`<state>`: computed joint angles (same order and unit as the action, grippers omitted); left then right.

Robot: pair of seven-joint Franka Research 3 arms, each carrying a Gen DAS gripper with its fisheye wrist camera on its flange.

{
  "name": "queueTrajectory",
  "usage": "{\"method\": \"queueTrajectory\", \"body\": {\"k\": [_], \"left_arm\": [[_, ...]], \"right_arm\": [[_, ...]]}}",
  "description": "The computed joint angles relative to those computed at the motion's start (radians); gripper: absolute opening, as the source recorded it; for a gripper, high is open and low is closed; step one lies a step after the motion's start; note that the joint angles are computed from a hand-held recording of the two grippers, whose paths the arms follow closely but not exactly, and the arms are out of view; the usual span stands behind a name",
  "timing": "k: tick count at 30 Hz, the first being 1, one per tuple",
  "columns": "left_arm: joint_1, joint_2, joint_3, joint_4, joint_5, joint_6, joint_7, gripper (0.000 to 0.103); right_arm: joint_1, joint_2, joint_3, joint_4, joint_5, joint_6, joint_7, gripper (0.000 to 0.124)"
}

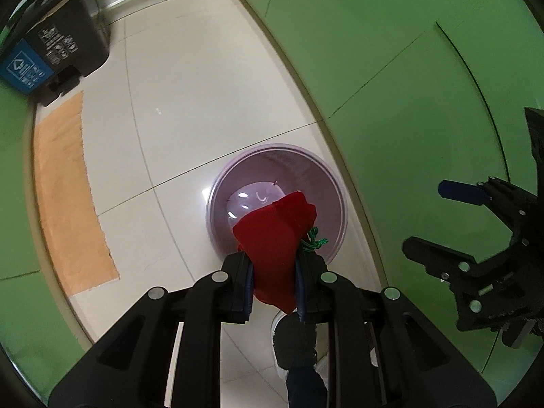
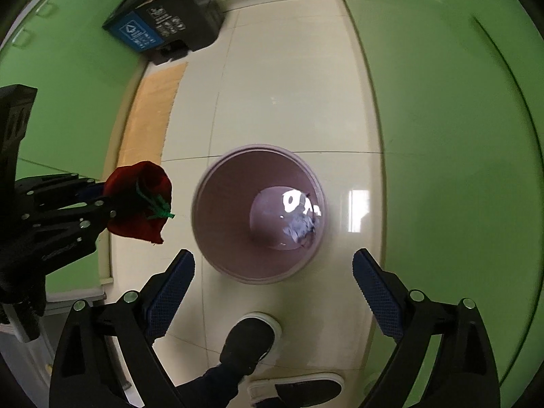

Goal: Collect trash
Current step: 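Open both tools to drop the cloth and paper into the bin, then move both open tools back up to the counter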

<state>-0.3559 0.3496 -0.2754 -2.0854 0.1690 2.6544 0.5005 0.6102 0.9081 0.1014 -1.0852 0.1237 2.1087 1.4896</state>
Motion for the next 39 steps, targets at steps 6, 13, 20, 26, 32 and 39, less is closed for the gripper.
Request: {"method": "queueTrajectory", "body": {"k": [6, 13, 20, 26, 32, 39], "left_arm": [[-0.028, 0.060, 0.022, 0.081, 0.044, -0.035, -0.018, 0.081], [-0.032, 0.082, 0.020, 0.128, 0.064, -0.050, -0.016, 0.100], [-0.025, -0.034, 0.009, 0.108, 0.044, -0.156, -0.022, 0.100], [-0.013, -0.208, -0.001, 0.100, 0.021, -0.316, -0.018, 0.100], [-0.009, -0.345, -0.008, 0.175, 0.022, -0.503, -0.013, 0.100], [-0.017, -0.386, -0.027, 0.410, 0.083, -0.749, 0.005, 0.100]], "right_arm": [[-0.024, -0.065, -0.004, -0.115, 0.009, 0.064, 0.008, 0.090], [-0.037, -0.125, 0.002, -0.195, 0.018, 0.103, 0.023, 0.090], [-0.027, -0.197, 0.005, -0.201, 0.011, 0.067, 0.067, 0.090], [-0.009, -0.281, 0.011, -0.156, -0.006, -0.013, 0.098, 0.095], [0.012, -0.301, 0.019, 0.010, -0.011, -0.129, 0.130, 0.097], [0.034, -0.258, 0.018, 0.303, 0.003, -0.291, 0.161, 0.097]]}}
